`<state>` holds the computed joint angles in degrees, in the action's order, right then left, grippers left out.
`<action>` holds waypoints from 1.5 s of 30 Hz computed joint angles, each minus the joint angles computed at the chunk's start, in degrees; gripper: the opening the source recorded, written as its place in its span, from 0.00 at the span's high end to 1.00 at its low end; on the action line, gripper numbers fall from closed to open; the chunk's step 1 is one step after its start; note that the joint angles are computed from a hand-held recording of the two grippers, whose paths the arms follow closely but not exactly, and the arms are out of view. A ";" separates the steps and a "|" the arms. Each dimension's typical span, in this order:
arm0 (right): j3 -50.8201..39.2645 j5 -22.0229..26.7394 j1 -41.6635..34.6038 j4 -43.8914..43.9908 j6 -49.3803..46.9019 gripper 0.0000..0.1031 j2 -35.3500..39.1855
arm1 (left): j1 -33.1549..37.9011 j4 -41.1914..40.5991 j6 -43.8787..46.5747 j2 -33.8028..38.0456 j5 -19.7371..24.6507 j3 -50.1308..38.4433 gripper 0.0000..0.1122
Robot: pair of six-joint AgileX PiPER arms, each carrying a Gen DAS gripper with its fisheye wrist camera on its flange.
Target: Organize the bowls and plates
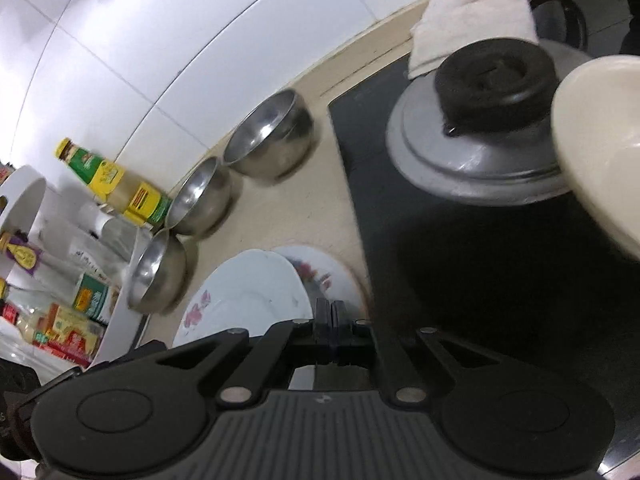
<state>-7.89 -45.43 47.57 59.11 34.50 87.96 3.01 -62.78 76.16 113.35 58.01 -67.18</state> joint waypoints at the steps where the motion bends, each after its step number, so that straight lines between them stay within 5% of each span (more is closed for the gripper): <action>1: -0.37 -0.69 1.22 3.68 -2.98 0.94 -0.10 | -0.30 0.08 -0.22 0.31 -0.04 -0.23 0.39; 5: -3.62 -4.29 5.94 21.42 -21.89 0.92 -0.78 | -0.28 -0.79 1.15 0.28 -0.84 -0.04 0.42; 21: -7.04 4.17 -0.38 8.62 -18.72 0.71 2.79 | 4.80 -1.51 6.53 -3.16 -2.83 7.68 0.38; 25: -9.45 5.24 1.17 13.39 -26.29 0.71 2.32 | 9.88 -2.07 7.80 -5.15 -3.35 10.17 0.38; 28: -14.34 -4.52 8.16 29.86 -43.47 0.71 3.74 | 15.91 -2.75 9.12 -7.31 -3.52 11.75 0.36; 31: -17.76 -7.62 10.23 31.40 -53.27 0.71 1.86 | 23.15 -2.59 8.58 -9.11 -3.50 11.55 0.33; 39: -34.45 19.41 -2.88 -8.59 -37.11 0.71 12.01 | 34.78 -2.23 4.79 -10.44 -15.61 5.13 0.32; 41: -42.77 23.99 -2.77 -9.13 -42.01 0.71 16.72 | 35.90 -1.70 3.64 -9.46 -18.15 3.11 0.26; 45: -60.04 32.68 -1.49 4.77 -64.93 0.69 26.30 | 35.43 0.41 0.96 -7.85 -24.28 0.43 0.26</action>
<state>-67.93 -12.75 46.08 63.88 -30.42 114.26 38.44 -62.37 77.12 105.50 33.72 -66.75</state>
